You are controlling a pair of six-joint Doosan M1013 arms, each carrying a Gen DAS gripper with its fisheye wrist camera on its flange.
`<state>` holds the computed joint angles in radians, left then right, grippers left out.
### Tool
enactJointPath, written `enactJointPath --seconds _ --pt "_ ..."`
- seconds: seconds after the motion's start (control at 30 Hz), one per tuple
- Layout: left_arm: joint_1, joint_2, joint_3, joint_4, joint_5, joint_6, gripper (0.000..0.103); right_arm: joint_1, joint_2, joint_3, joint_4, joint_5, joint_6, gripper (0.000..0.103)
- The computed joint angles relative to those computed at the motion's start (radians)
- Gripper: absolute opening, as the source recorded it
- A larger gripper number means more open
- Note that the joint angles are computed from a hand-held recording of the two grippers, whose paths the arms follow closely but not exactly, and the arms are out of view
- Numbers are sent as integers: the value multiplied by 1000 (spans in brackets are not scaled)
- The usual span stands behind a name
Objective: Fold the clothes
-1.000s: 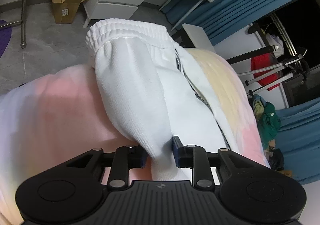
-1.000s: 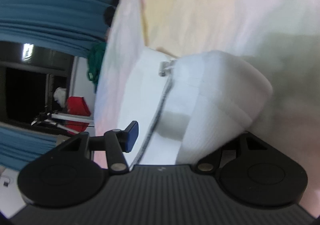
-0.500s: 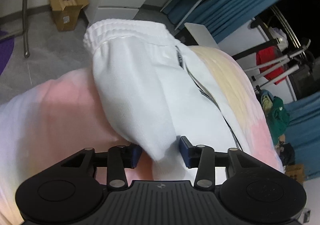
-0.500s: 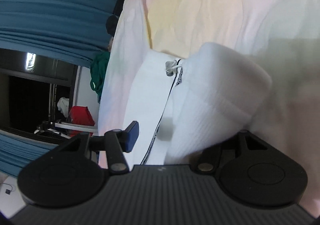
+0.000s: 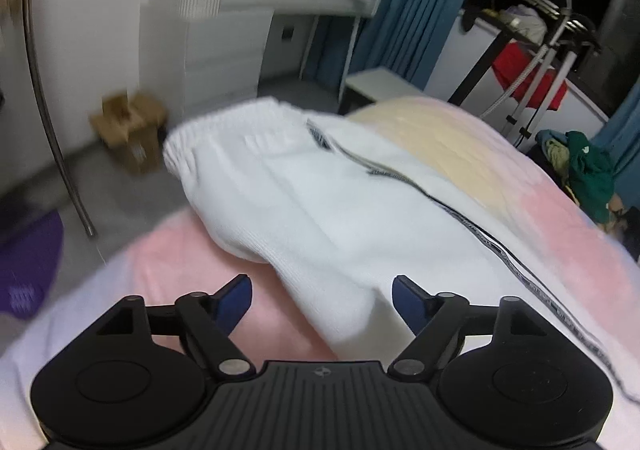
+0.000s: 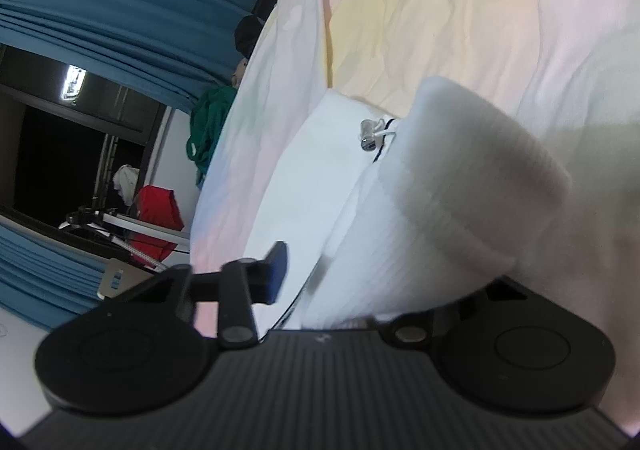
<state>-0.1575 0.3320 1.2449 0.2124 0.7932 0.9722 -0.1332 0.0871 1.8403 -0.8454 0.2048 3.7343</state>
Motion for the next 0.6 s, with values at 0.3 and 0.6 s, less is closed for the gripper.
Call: enactJointPath --seconds 0.3,0.6 --pt "-67 -71 109 249 -204 -63 83 54 5 -53 -169 167 41 20" --pt "-90 -74 118 193 -250 23 83 112 2 -75 -428 324 145 16"
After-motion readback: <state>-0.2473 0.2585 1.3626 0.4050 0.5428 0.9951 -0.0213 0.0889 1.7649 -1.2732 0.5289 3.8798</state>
